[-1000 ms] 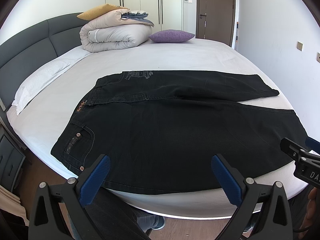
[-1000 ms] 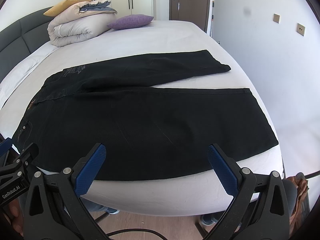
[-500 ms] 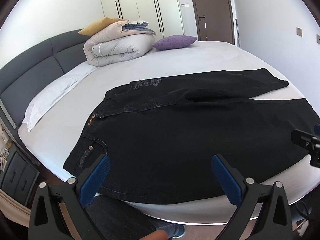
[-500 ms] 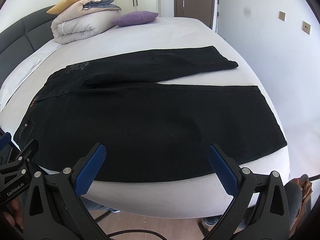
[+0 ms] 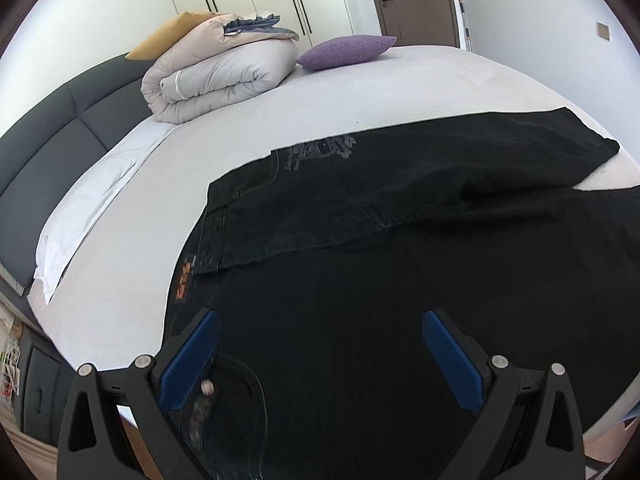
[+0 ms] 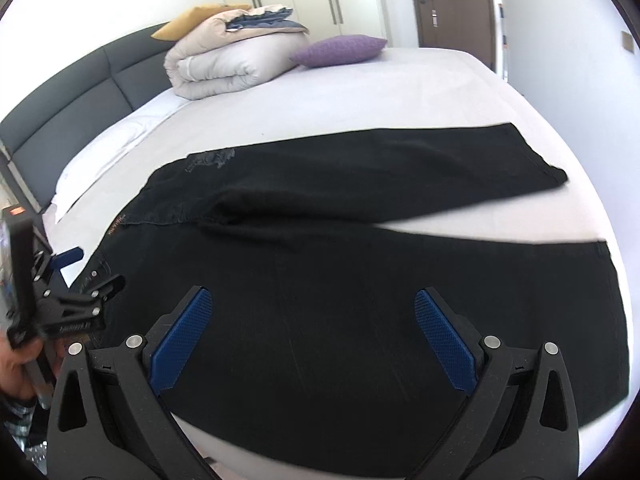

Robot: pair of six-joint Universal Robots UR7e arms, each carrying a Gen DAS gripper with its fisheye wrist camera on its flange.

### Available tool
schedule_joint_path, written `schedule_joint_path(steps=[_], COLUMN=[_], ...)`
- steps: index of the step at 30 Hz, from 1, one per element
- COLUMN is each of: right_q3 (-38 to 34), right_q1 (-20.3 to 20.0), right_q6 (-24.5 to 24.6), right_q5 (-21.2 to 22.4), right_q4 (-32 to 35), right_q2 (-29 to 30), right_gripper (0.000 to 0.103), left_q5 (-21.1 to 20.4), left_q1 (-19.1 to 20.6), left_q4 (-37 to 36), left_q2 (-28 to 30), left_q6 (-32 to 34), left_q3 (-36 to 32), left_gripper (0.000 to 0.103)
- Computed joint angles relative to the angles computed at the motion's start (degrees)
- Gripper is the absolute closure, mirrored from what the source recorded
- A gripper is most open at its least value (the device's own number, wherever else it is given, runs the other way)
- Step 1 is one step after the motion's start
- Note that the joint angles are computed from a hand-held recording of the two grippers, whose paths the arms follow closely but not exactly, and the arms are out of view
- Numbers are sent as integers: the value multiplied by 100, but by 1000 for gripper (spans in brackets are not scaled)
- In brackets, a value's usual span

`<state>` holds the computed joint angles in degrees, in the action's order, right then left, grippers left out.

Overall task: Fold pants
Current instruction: 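Lower both tools onto the jeans waistband and close both grippers on it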

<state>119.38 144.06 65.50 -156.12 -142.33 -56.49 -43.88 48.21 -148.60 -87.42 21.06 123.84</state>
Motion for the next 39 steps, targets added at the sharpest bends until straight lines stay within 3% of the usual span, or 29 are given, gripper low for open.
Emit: schedule_joint_path(steps=[3, 5, 7, 8, 11, 14, 19, 21, 25, 27, 31, 34, 36, 39], right_q3=[155, 224, 301, 302, 381, 484, 594, 677, 731, 709, 533, 183, -164, -871], right_q1=[-319, -527, -716, -780, -1058, -1293, -1633, -1778, -1945, -2042, -2192, -2330, -2376, -2502], right_q6=[-1217, -1973, -2739, -2965, -3788, -4252, -4683, -4897, -5102, -5189, -5516, -5930, -6169, -6743], right_q5=[193, 383, 555, 598, 944, 1331, 1894, 2196, 2414, 2524, 2644, 2668, 2669, 2647], right_q4=[-971, -1474, -1876, -1955, -2396, -2728, -2721, -2847, -2927, -2975, -2747, -2513, -2319, -2008], right_q2=[-105, -181, -282, -300, -444, -569, -694, -764, -791, -783, -766, -636, -499, -206], right_gripper=[0, 0, 0, 1, 6, 8, 21, 26, 26, 26, 35, 43, 46, 48], left_q5=[-321, -717, -1237, -1302, -1625, -1442, -1438, -1325, -1440, -1589, -1761, -1841, -1753, -1616], left_q1=[306, 557, 846, 942, 1240, 1330, 1461, 1497, 1653, 1736, 1796, 1765, 1689, 1554], left_q4=[-680, -403, 552, 1008, 2501, 3093, 4361, 4555, 5320, 5925, 6165, 5996, 5524, 4281], left_q2=[735, 1245, 1796, 2043, 2901, 3453, 4159, 4359, 4786, 5064, 5121, 4910, 4569, 3877], left_q6=[1194, 1725, 1825, 1761, 1613, 1943, 2170, 2304, 2066, 1919, 1758, 1867, 2078, 2566], left_q3=[-704, -1452, -2486, -2941, -4483, -5264, -6483, -6764, -7606, -8177, -8352, -8003, -7377, -6121], left_gripper=[0, 0, 0, 0, 11, 14, 14, 22, 24, 32, 42, 68, 92, 96])
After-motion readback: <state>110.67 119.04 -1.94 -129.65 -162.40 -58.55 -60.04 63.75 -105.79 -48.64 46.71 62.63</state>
